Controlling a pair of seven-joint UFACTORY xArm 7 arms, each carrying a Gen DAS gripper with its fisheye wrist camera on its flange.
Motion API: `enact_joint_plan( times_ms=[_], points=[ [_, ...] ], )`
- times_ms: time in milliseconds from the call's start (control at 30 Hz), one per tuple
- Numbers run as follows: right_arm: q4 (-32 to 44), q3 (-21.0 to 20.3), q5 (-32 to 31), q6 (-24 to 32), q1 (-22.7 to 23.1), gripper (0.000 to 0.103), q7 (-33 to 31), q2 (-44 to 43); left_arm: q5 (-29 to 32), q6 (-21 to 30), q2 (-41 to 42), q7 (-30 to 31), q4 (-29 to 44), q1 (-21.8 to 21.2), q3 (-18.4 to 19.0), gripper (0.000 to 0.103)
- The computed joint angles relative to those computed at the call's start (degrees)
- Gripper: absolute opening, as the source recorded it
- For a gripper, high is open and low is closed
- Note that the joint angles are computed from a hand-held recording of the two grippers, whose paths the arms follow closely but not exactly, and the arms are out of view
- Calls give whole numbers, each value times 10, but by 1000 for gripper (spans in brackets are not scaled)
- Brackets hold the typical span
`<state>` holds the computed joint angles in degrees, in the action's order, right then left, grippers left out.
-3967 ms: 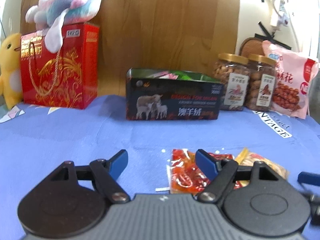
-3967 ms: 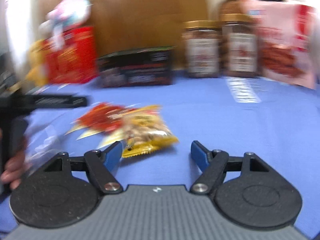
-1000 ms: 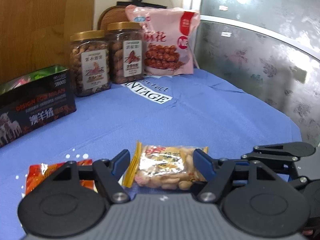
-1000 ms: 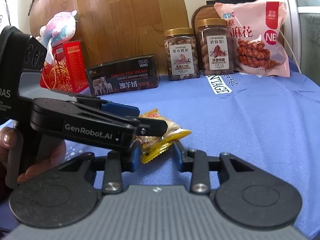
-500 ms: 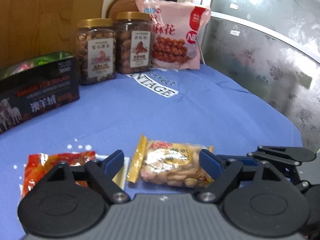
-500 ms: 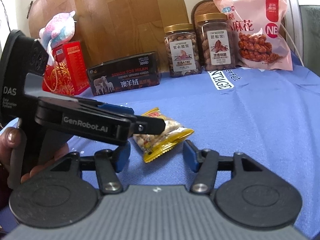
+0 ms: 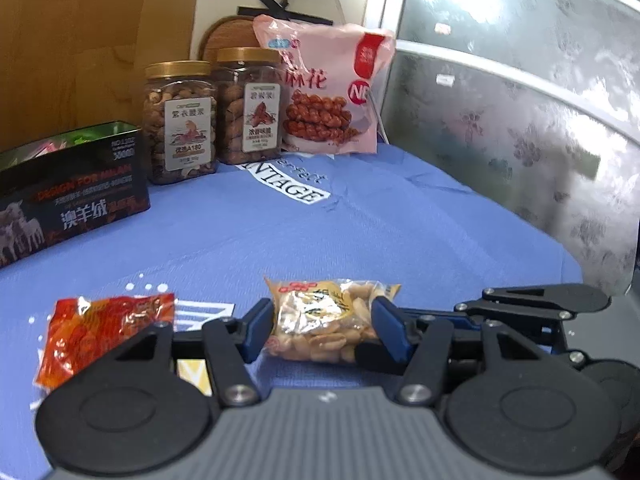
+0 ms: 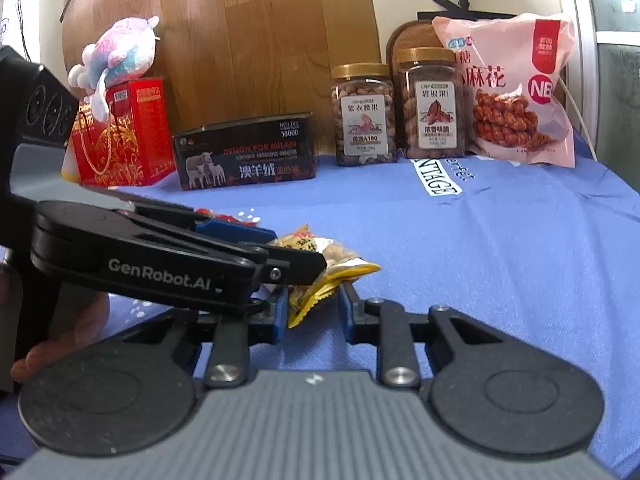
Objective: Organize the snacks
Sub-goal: 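Carry the peanut bag into the black tin and release, then grasp the red spicy-strip packet with the left gripper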
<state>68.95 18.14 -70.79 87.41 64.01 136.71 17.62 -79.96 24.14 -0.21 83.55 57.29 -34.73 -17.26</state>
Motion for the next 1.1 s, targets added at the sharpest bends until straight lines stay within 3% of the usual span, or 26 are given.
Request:
enact_joint_plan(
  times_ms=[300, 500, 700, 833, 933, 1000, 1067, 1100],
  points=[
    [34, -17, -62, 14, -1, 29, -63, 11, -83, 7, -23, 12, 8, 19, 18, 54],
    [33, -35, -139, -61, -49, 29, -124, -15, -79, -45, -4, -1, 66, 34, 25, 53],
    [46, -62, -234, -188, -134, 29, -128, -25, 36, -114, 98, -109, 200, 53, 22, 53],
    [90, -83, -260, -260, -185, 30, -146, 4, 211, -116, 204, -311, 316, 41, 57, 53],
    [120, -99, -258, -278, -201, 35, -174, 29, 290, -114, 268, -415, 386, 24, 85, 54],
    [140, -106, -222, -291, -211, 35, -212, 43, 340, -107, 296, -485, 416, 8, 111, 54],
    [127, -112, -205, -284, -206, 35, -206, 33, 348, -106, 295, -495, 411, 23, 97, 54],
    [100, -112, -212, -285, -203, 38, -182, 13, 329, -120, 286, -465, 395, 47, 66, 54]
  ],
)
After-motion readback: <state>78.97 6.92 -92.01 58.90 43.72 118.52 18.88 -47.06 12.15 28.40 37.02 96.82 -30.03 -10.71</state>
